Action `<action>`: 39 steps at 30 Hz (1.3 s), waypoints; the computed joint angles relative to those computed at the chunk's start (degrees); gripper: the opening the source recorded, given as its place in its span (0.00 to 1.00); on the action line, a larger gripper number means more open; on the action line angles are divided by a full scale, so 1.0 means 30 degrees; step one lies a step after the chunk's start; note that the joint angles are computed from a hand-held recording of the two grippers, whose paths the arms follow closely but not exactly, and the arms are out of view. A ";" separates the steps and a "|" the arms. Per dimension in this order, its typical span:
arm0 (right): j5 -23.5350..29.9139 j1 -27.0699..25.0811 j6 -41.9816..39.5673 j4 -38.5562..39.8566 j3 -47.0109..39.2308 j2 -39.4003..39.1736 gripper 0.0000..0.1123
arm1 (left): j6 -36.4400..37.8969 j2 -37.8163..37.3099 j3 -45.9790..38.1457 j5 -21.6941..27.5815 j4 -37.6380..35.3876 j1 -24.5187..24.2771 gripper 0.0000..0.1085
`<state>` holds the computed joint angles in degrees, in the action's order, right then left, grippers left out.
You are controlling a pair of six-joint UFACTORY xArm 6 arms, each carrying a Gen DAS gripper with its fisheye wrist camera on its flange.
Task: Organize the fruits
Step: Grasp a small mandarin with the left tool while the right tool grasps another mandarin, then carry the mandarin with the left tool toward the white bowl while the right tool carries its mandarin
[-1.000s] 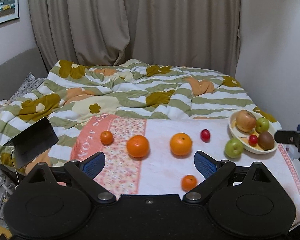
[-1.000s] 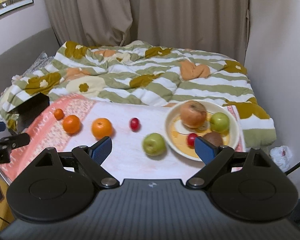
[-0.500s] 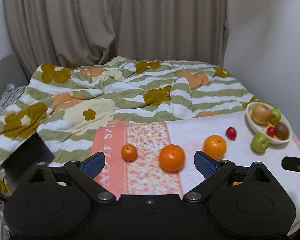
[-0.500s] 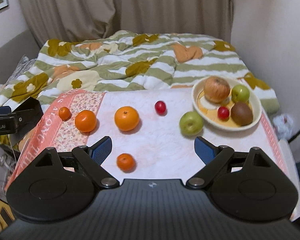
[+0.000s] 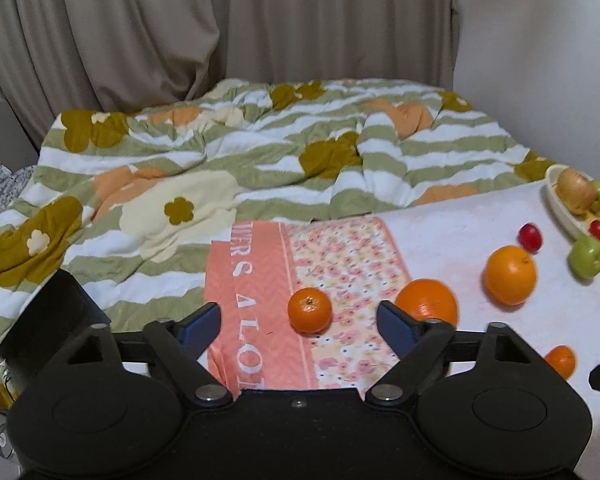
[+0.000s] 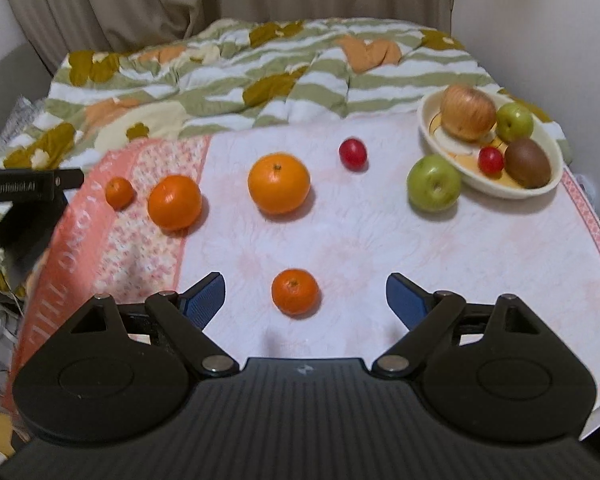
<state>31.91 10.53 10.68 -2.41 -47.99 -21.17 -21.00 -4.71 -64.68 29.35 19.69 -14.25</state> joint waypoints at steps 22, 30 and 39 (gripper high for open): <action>0.1030 0.0114 -0.0850 0.0919 -0.1816 0.3372 0.71 | 0.2292 0.4216 -0.2593 0.0087 -0.2015 0.0298 0.38; 0.1085 0.0171 -0.1016 0.0974 -0.2078 0.3642 0.63 | 0.2151 0.3906 -0.2150 -0.0149 -0.1971 0.0274 0.38; 0.1177 0.0394 -0.1018 0.0496 -0.2279 0.3946 0.45 | 0.1733 0.3043 -0.1112 -0.0263 -0.1829 0.0261 0.37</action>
